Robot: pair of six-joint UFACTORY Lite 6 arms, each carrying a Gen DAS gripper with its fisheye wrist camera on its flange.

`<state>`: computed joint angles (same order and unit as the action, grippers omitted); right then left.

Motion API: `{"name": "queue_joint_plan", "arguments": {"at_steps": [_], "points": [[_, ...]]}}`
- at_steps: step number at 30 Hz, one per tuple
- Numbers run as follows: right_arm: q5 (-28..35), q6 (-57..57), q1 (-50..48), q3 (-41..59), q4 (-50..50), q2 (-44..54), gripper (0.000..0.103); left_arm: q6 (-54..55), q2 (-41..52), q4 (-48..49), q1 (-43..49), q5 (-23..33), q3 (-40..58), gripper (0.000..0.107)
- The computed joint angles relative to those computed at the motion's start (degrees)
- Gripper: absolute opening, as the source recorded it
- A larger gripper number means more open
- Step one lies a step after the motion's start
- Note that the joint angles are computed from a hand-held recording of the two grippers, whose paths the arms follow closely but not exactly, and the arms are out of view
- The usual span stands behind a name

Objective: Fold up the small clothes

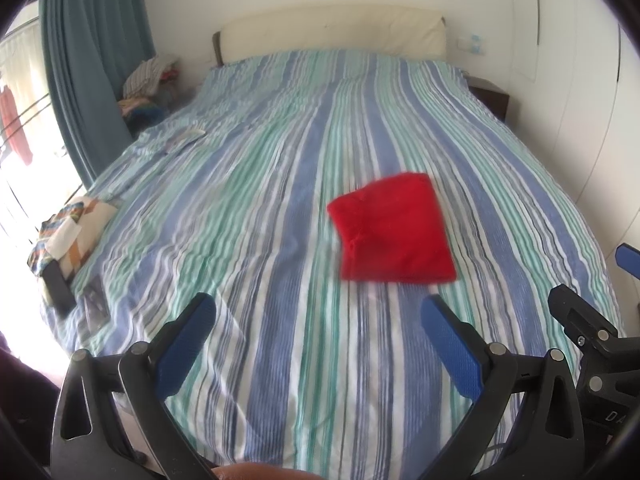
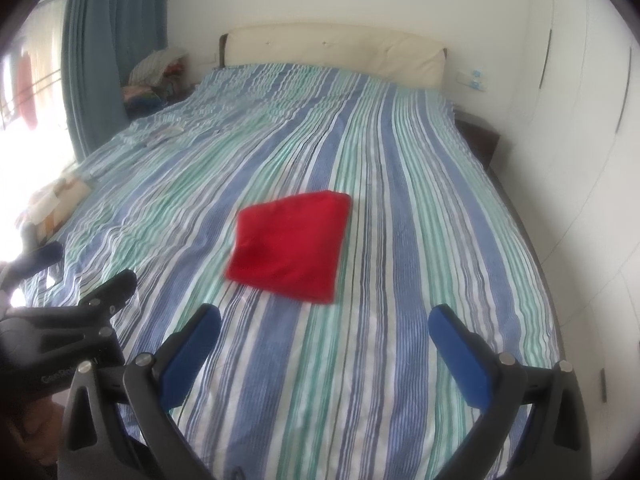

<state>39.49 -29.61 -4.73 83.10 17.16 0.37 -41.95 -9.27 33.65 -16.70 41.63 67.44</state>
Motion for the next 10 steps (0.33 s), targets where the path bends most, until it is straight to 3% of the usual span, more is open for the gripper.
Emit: {"name": "queue_joint_plan", "arguments": {"at_steps": [10], "points": [[0.2, -0.1, -0.4, 0.3, 0.4, 0.5, 0.102, -2.3, -1.7, 1.9, -0.6, 0.0, -0.7, 0.102]]}}
